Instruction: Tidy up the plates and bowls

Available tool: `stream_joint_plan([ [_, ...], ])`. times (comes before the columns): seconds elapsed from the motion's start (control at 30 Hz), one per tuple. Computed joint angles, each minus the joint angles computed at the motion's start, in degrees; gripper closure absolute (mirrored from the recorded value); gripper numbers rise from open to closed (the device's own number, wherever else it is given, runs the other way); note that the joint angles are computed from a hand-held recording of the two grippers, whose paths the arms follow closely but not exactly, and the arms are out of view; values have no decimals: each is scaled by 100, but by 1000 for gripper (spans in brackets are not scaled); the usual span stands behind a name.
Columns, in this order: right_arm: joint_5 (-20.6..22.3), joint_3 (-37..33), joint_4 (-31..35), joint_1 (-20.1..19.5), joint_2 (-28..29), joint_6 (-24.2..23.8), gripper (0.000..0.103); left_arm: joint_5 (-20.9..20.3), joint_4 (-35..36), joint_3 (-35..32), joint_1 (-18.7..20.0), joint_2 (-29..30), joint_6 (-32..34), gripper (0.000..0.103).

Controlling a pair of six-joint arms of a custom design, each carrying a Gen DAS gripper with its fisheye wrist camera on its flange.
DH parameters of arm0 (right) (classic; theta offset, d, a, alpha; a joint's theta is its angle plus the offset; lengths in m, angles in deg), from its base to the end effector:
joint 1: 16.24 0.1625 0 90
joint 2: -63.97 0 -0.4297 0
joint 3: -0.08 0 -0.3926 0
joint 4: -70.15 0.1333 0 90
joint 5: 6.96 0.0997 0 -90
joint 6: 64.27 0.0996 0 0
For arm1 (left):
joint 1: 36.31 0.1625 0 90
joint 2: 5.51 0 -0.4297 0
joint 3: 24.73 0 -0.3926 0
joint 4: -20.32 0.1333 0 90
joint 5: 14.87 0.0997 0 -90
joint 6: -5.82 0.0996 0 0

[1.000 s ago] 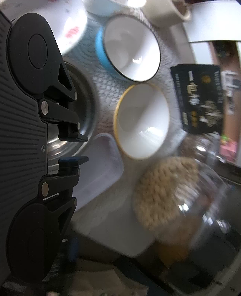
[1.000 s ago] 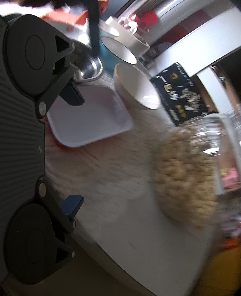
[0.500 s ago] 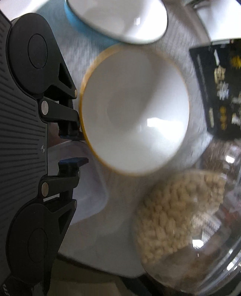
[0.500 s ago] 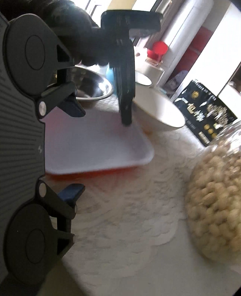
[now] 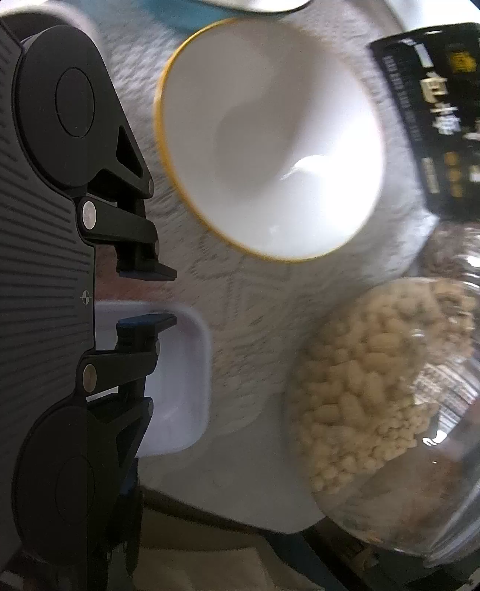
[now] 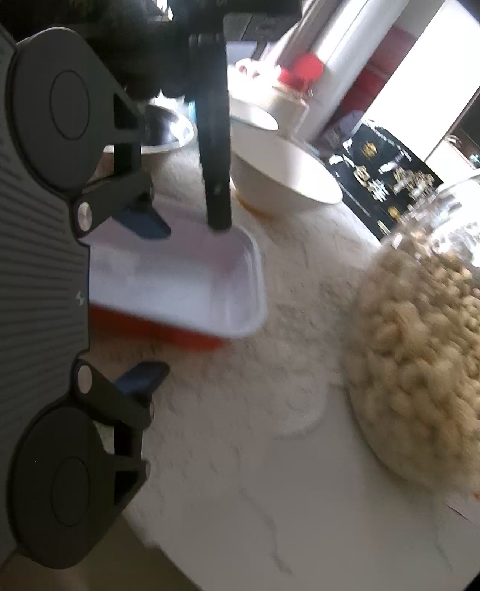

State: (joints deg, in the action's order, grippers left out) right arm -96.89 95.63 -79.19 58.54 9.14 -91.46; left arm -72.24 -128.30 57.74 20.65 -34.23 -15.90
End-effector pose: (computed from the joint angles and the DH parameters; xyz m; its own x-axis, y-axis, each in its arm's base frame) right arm -0.0475 -0.6828 0.1951 -0.9721 -0.1847 0.1449 -0.2197 0.9332 -0.2845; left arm -0.2333 -0.7017 -0.0227 -0.8801 0.0818 -0.4677 0.2342 0.9317 -0.2777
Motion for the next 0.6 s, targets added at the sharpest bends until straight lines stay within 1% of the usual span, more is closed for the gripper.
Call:
stream_joint_plan([
  [0.03, 91, -36, 75, -1, 9, 10, 35, -145, -57, 21, 32, -1, -12, 81],
  [0.07, 82, -52, 26, 31, 30, 4, 35, -244, -150, 49, 49, -1, -36, 73],
  [0.13, 37, -63, -213, 92, 61, -143, 35, -215, -451, 117, 40, 4, 63, 73],
  [0.23, 27, -325, -352, 206, 209, -162, 35, -356, -979, 83, 111, 36, 145, 73],
  [0.27, 53, -418, -430, 225, 280, -184, 35, -397, -1028, 28, 131, 46, 155, 75],
  [0.3, -6, -475, -632, 258, 347, -192, 35, -455, -1077, 2, 152, 50, 173, 77],
  [0.33, -208, -453, -1047, 322, 423, -230, 35, -499, -1122, 10, 173, 33, 167, 77],
  [0.37, -474, -352, -1642, 401, 486, -379, 33, -460, -1153, 78, 163, -19, 130, 77],
  [0.43, -713, -156, -2369, 481, 512, -668, 29, -355, -1319, 347, 107, -191, 141, 77],
  [0.53, -725, 171, -2938, 540, 400, -942, 28, -241, -2075, 1199, -81, -698, 177, 77],
  [0.57, -698, 322, -3262, 575, 367, -1062, 28, -139, -2462, 1589, -180, -916, 149, 77],
  [0.6, -623, 479, -3628, 609, 341, -1222, 27, 55, -2902, 2007, -304, -1133, 129, 77],
])
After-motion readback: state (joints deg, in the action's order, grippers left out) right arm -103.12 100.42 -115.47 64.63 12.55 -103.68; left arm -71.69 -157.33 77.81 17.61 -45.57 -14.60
